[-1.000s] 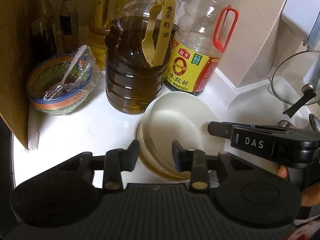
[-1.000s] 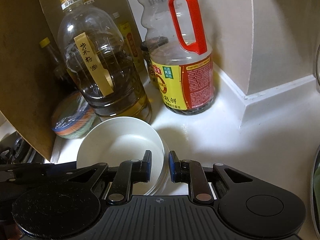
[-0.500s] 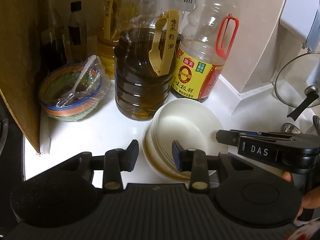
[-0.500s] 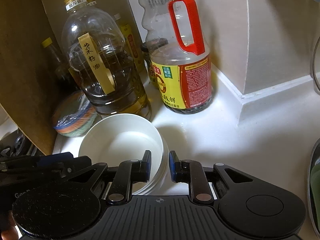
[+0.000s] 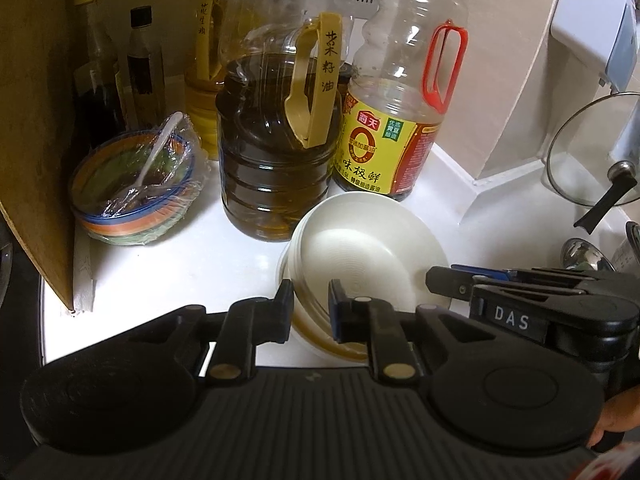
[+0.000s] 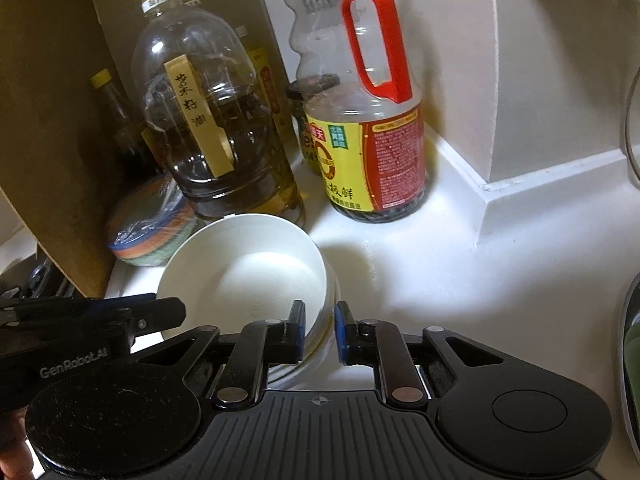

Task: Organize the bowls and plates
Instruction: 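Open the right tool and release the cream bowl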

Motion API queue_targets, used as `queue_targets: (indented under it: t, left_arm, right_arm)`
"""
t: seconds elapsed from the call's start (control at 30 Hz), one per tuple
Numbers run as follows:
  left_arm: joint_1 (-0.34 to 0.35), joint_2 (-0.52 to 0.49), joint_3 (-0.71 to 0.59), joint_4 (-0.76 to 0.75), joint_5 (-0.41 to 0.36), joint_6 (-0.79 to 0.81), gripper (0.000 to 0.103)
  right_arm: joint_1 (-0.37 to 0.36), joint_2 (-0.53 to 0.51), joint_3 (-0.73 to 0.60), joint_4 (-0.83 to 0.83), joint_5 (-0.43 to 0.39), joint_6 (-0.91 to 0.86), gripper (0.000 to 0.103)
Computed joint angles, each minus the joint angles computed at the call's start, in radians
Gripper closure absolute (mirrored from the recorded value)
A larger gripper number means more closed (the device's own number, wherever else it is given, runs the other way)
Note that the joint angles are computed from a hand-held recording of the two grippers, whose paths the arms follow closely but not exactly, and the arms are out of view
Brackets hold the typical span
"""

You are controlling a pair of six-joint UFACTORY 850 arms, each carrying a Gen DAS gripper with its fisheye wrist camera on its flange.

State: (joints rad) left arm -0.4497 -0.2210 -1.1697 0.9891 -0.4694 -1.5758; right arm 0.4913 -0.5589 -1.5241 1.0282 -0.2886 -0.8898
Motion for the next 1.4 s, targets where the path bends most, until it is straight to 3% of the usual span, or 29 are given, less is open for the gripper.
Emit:
queue_targets:
  t: [0.47, 0.57, 0.63, 0.73, 1.03, 1.4]
  left_arm:
    - [0.001, 0.007, 0.007, -0.009, -0.007, -0.01, 0.086]
    - [-0.007, 0.03, 0.025, 0.027, -0.014, -0.046, 0.082]
    - [-0.015, 0.048, 0.04, 0.044, -0.02, -0.063, 0.078]
    - [-0.029, 0.075, 0.061, 0.061, -0.032, -0.084, 0.072]
    - [-0.086, 0.15, 0.13, 0.033, -0.074, -0.101, 0.048]
    - [-0.168, 0.223, 0.203, -0.001, -0.126, -0.143, 0.041]
  right_arm:
    - [-0.004, 0.021, 0.023, 0.091, 0.004, -0.076, 0.088]
    - [-0.011, 0.037, 0.04, 0.117, -0.006, -0.098, 0.079]
    - [-0.013, 0.055, 0.065, 0.157, 0.003, -0.133, 0.062]
    - [-0.019, 0.085, 0.106, 0.255, 0.004, -0.221, 0.05]
    - [-0.032, 0.185, 0.231, 0.38, -0.011, -0.36, 0.034]
    - [-0.041, 0.292, 0.371, 0.382, -0.041, -0.388, 0.027]
